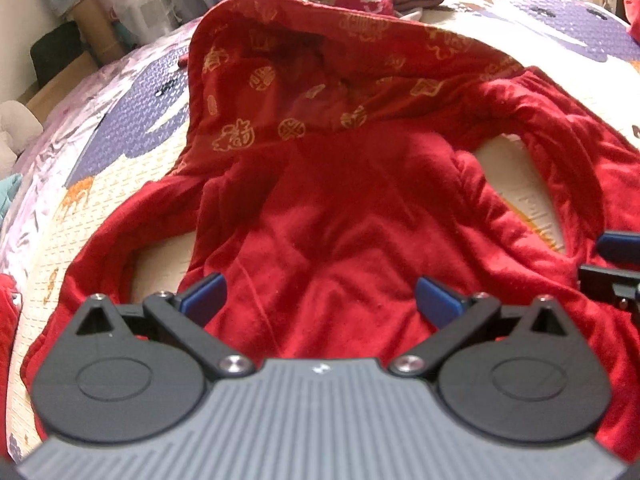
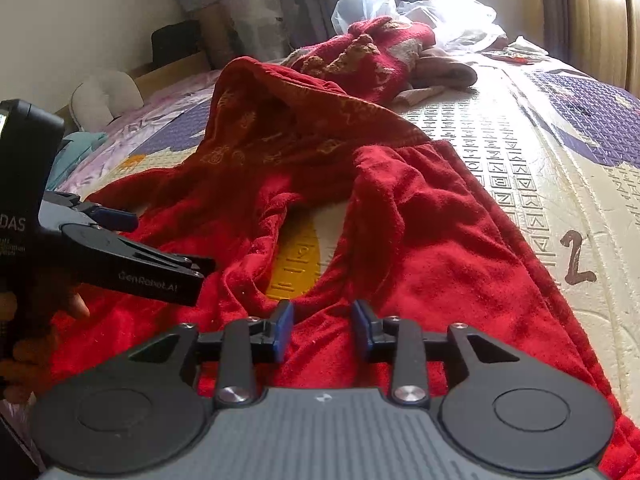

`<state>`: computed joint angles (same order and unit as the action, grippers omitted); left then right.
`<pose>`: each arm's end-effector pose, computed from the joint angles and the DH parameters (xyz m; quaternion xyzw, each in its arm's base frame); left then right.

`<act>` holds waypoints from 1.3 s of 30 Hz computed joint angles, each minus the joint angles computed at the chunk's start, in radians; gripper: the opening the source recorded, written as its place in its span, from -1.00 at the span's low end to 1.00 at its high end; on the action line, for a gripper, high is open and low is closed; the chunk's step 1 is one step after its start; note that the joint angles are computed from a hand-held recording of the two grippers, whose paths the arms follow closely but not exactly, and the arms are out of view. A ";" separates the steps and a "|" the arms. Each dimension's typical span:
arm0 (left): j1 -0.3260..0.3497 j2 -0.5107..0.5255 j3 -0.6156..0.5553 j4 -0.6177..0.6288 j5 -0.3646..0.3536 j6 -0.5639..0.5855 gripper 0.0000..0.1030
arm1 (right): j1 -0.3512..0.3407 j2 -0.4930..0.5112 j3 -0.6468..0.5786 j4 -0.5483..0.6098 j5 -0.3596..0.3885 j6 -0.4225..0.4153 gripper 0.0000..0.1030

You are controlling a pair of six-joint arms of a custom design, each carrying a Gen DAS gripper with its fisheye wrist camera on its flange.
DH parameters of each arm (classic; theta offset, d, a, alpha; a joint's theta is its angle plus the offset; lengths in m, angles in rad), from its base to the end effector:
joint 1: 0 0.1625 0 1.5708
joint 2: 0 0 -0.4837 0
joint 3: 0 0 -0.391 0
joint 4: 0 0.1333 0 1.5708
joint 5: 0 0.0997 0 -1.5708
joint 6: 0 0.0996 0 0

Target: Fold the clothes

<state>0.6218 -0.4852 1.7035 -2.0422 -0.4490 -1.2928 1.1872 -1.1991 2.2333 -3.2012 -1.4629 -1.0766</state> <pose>-0.3632 -0.5347 -0.0783 0.0563 0.8100 -0.3117 0.4936 -0.0587 -0.5302 0.2512 0.3391 -0.8924 0.2529 0.1572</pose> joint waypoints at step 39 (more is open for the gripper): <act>-0.071 -0.040 0.010 0.278 -0.021 -0.097 1.00 | -0.019 -0.161 0.094 0.018 -0.006 -0.209 0.26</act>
<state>0.5507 -0.5253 1.7132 -1.7642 -0.4701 -1.3896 1.1682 -1.3606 2.3269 -3.1836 -1.4691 -1.2857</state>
